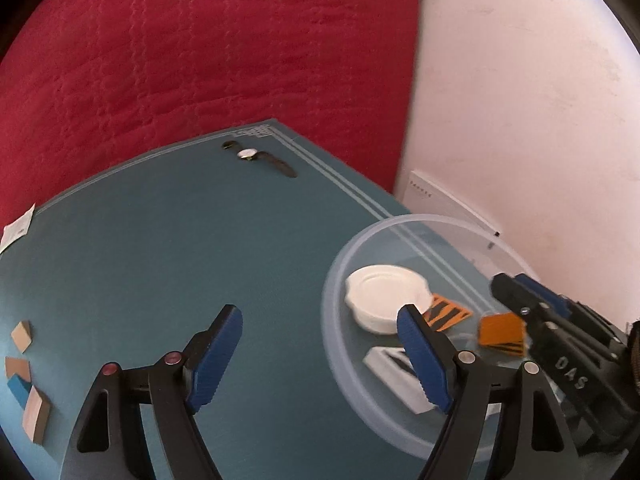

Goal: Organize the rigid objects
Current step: 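Open the right tool over the bowl while the left tool drops the plate in, then move both open tools back toward the blue and wooden blocks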

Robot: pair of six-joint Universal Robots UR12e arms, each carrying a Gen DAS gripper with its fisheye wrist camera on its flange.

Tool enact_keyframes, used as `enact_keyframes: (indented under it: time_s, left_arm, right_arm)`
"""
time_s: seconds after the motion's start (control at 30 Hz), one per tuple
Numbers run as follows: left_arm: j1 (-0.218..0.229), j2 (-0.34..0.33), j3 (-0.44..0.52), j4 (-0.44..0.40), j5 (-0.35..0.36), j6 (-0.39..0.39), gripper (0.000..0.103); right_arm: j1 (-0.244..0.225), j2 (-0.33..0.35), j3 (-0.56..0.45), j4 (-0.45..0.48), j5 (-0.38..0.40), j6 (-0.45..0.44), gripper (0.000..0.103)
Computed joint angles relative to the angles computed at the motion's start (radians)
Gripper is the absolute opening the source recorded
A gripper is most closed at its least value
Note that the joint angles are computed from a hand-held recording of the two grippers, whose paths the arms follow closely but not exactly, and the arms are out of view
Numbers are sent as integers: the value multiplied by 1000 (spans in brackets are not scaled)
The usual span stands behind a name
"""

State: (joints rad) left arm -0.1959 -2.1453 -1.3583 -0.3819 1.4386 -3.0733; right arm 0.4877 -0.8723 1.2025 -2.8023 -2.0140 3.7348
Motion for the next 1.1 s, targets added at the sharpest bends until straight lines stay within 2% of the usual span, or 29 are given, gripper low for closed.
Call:
enact_keyframes:
  time_s: [0.13,0.27,0.57,0.67,0.83,1.1]
  left_arm:
    - [2,3,-6,-4,15,-6,83]
    - [1,11,-21,2,39,-11,91]
    - [16,37,-63,19,64,-35,96]
    - [25,43,-74,21,83,-52,97]
    - [39,59,-103,26,130,-77,97]
    - [66,78,-137,44,209,-121,98]
  right_arm:
    - [1,0,3,-1,4,-8,32]
    - [3,3,-3,6,2,-15,32]
    - [18,16,-21,-3,-17,-60,35]
    - [27,23,-28,-17,-32,-89,47]
    - [46,38,-49,-41,-46,-162,47]
    - [67,52,-67,-63,-24,-239,48]
